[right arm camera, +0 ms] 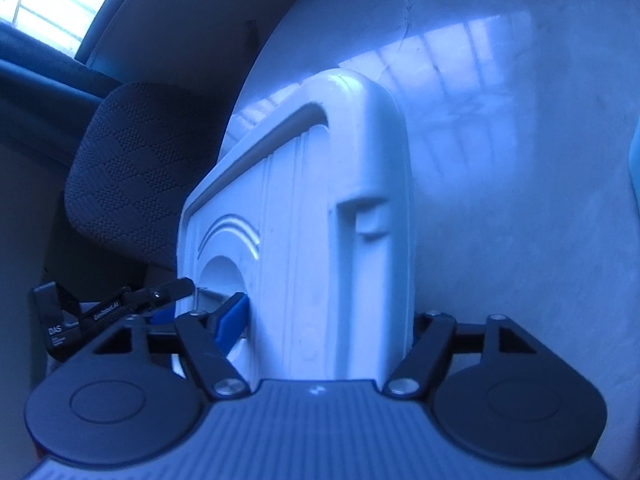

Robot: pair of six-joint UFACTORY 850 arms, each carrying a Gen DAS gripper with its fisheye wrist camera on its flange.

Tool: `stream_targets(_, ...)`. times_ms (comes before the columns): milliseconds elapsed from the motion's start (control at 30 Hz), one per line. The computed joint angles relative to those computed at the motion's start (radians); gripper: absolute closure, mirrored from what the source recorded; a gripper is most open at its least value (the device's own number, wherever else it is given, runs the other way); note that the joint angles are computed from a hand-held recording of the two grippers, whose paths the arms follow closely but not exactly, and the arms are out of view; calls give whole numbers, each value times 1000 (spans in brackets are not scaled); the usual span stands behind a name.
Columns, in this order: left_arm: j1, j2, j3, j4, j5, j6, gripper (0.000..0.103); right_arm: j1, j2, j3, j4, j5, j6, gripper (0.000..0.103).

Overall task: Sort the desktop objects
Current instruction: 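Lift the white lid off the table with both grippers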

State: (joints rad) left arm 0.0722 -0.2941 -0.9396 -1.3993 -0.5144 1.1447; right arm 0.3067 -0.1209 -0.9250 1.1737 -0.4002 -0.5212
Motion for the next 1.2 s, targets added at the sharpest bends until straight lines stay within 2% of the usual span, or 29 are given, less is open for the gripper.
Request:
stream_targets(100, -11, 24, 16, 2, 35, -11, 1, -4, 1, 7, 33, -13, -23, 35)
stream_targets(233, -17, 79, 35, 39, 77, -37, 10, -13, 21, 16, 56, -23, -39, 36)
stream_targets(433, -5, 141, 46, 144, 72, -132, 10, -17, 70, 20, 41, -46, -41, 38)
stream_targets(600, -9, 232, 85, 222, 90, -195, 10, -16, 117, 49, 82, -58, -67, 38)
stream_targets(800, -9, 408, 170, 290, 94, -239, 10, 9, 248, 128, 132, -43, -90, 39)
stream_targets(933, -12, 549, 234, 354, 77, -288, 10, 36, 391, 215, 112, -9, -43, 39)
stream_targets(1067, -26, 694, 296, 438, 51, -360, 10, 79, 542, 297, 33, 36, 82, 39)
stream_targets(1200, -60, 832, 348, 567, 20, -494, 10, 128, 693, 367, -166, 64, 330, 39)
